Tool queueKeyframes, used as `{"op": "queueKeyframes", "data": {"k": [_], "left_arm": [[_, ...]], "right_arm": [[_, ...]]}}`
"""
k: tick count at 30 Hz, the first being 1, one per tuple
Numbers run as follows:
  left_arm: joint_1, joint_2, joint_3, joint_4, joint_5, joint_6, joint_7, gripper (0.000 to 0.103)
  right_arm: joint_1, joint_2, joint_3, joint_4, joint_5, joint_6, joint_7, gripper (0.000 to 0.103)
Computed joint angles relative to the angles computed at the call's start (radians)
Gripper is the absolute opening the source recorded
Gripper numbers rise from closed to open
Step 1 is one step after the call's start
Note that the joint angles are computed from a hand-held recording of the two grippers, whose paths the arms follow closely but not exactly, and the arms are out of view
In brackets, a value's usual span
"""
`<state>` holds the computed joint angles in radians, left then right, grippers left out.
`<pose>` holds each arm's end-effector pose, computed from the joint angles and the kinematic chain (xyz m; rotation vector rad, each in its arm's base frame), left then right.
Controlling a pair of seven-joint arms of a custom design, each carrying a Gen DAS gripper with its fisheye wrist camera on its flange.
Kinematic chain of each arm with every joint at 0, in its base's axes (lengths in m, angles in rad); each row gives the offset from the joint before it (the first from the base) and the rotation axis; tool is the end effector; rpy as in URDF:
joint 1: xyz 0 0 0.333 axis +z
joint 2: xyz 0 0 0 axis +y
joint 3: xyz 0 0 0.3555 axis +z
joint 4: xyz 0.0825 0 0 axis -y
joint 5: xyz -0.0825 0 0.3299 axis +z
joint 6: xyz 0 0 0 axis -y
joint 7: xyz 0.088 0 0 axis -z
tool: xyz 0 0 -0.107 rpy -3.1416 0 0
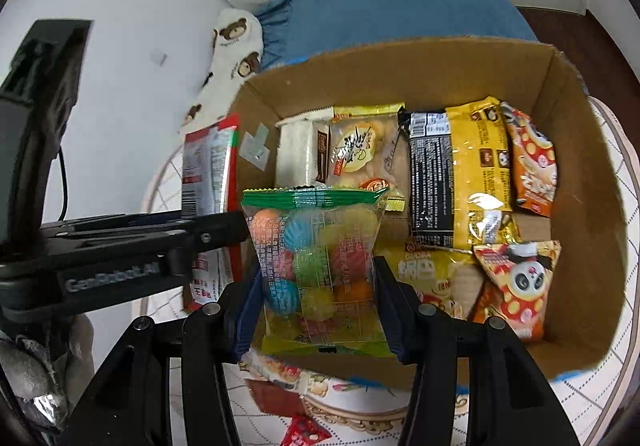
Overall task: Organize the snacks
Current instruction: 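Carry both packets into the box and open both grippers, then withdraw both tools from the box toward the snack pile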
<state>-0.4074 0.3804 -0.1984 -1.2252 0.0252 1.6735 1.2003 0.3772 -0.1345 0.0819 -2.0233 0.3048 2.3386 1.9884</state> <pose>0.5390 -0.3353 0.6061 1.9472 -2.4317 0.1335 0.4443 0.2280 0.6139 -1.7483 1.9700 0.1147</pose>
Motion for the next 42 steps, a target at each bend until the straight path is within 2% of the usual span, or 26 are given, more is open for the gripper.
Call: {"op": "queueKeyframes", "data": {"k": [4, 6, 7, 8, 10, 12, 15, 22, 35, 42], "left_arm": [[0.018, 0.029, 0.0, 0.006, -0.034, -0.036, 0.015, 0.046], [0.022, 0.026, 0.001, -0.002, -0.045, -0.047, 0.016, 0.047], [0.024, 0.029, 0.0, -0.01, -0.049, -0.049, 0.019, 0.048], [0.027, 0.028, 0.0, -0.02, -0.056, -0.051, 0.021, 0.05], [0.038, 0.022, -0.002, -0.047, -0.082, -0.039, 0.02, 0.056], [0.044, 0.008, -0.003, -0.078, -0.094, -0.008, 0.025, 0.065], [0.041, -0.009, -0.003, -0.097, -0.086, 0.019, 0.022, 0.079], [0.031, -0.057, -0.001, -0.143, -0.043, 0.066, -0.004, 0.081], [0.051, -0.305, -0.036, -0.452, 0.014, 0.346, -0.093, 0.081], [0.061, -0.443, -0.079, -0.55, 0.081, 0.432, -0.138, 0.081]], "right_arm": [[0.001, 0.041, 0.002, 0.002, 0.015, 0.007, -0.015, 0.055], [-0.002, 0.069, -0.001, 0.017, 0.052, -0.025, -0.034, 0.056], [-0.006, 0.081, -0.002, 0.026, 0.068, -0.051, -0.034, 0.061], [-0.01, 0.091, -0.001, 0.03, 0.082, -0.07, -0.035, 0.075], [-0.016, 0.102, 0.006, 0.04, 0.049, -0.094, -0.018, 0.09], [-0.021, 0.105, 0.01, 0.041, 0.034, -0.102, -0.008, 0.091], [-0.027, 0.1, 0.012, 0.048, 0.008, -0.119, 0.008, 0.097], [-0.039, 0.039, 0.009, 0.028, -0.103, -0.148, 0.073, 0.098], [-0.048, -0.133, 0.032, -0.02, -0.369, -0.208, 0.217, 0.098], [-0.041, -0.226, 0.065, -0.009, -0.476, -0.246, 0.281, 0.098]]}}
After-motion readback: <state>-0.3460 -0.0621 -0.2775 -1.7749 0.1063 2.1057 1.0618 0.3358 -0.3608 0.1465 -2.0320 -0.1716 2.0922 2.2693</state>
